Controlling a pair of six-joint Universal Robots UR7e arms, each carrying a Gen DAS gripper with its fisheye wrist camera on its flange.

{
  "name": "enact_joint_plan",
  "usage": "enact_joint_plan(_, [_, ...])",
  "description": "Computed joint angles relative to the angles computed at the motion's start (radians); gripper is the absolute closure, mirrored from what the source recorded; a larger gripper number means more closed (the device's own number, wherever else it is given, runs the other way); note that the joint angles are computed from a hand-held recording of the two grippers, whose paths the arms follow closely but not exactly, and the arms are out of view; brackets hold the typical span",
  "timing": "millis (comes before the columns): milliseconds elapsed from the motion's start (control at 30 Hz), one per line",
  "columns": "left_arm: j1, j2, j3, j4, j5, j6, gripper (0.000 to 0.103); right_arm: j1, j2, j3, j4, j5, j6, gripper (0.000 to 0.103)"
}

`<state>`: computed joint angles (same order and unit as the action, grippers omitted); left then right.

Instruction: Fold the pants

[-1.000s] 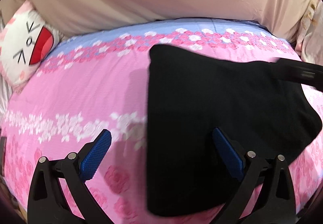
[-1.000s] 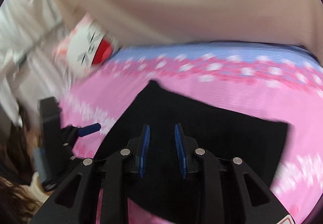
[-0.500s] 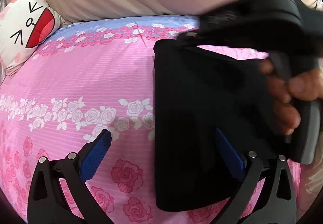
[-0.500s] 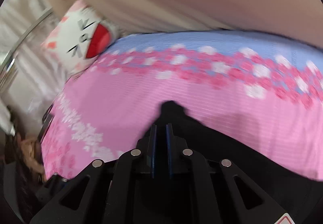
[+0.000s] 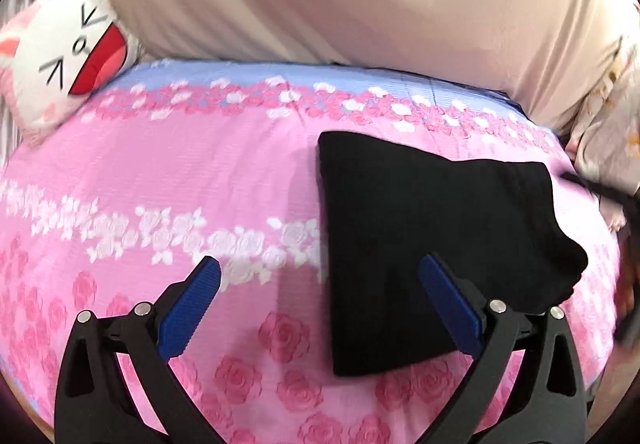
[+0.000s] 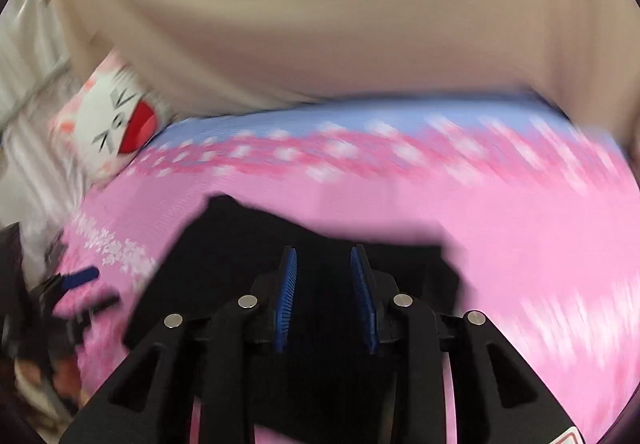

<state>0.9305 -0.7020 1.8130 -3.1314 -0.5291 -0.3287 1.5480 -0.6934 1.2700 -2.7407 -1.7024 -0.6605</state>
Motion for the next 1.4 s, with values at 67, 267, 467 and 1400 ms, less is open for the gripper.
enact_joint_plan(67, [0.014,-0.015,0.017,0.022,-0.074,-0.049,0.005,-0.058,-0.071,0.079,0.043,0.043,0.08,0.074])
enact_joint_plan(267, [0.068,0.022,-0.02,0.106,-0.241,-0.193,0.005,-0.162,-0.151,0.215,0.051,0.221,0.215,0.055])
enact_joint_plan(467, [0.083,0.047,-0.032,0.037,-0.304,-0.162,0.005,-0.147,-0.115,0.176,0.122,0.265,0.195,0.035])
enact_joint_plan(1400, [0.102,0.066,-0.118,0.064,-0.351,-0.154,0.058,-0.187,-0.061,0.161,0.029,0.299,0.296,0.07])
